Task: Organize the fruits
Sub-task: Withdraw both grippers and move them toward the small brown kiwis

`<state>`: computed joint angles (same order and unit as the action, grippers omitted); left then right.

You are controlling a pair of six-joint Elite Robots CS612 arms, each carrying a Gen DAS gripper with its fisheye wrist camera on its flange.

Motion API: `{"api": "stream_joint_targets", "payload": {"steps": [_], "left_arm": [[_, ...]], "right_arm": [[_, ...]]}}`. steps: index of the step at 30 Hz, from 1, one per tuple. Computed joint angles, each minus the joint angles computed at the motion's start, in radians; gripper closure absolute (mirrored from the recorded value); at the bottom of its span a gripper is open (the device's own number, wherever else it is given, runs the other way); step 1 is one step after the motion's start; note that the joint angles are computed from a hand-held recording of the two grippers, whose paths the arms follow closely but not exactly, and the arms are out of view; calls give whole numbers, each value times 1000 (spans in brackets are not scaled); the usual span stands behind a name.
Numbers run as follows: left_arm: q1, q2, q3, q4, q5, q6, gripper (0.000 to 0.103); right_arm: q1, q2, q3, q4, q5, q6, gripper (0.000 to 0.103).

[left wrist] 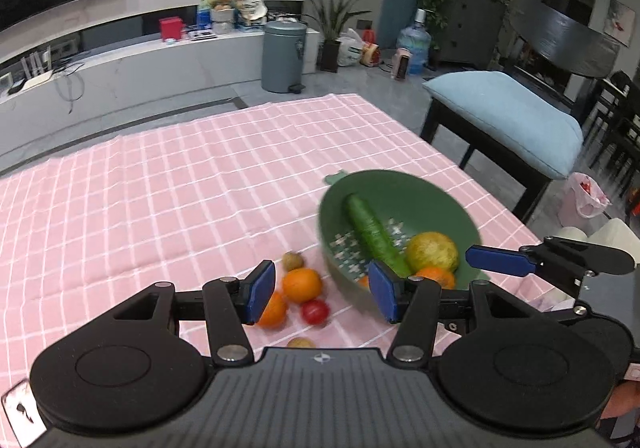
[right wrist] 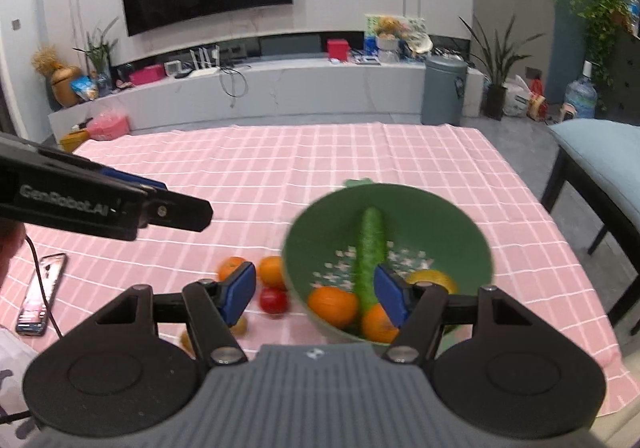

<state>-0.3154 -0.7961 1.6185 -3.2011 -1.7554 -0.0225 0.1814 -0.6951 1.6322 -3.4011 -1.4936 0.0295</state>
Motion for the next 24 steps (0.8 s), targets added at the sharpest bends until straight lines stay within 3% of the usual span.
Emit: {"api": "stream_joint_targets", "payload": {"steps": [7, 11, 13, 17, 19, 24], "left_arm": [[22, 10, 24, -19, 6, -56, 40], [38, 16, 31, -13, -30, -60, 40], [39, 19, 27, 12, -23, -45, 40], [56, 33, 7, 94, -104, -32, 44], [63, 41, -1, 124, -132, -36, 46], [72, 59, -24, 212, -163, -29, 57]], "right_arm": [[24, 23, -17, 2, 8, -14, 40], [32, 34, -30, 26, 32, -40, 40], [32, 38, -34, 42, 56, -43, 40], [41, 52, -56, 99, 47, -62, 41], [41, 60, -64, 122, 48, -62, 52], [40, 71, -80, 183, 47, -40, 66]]}}
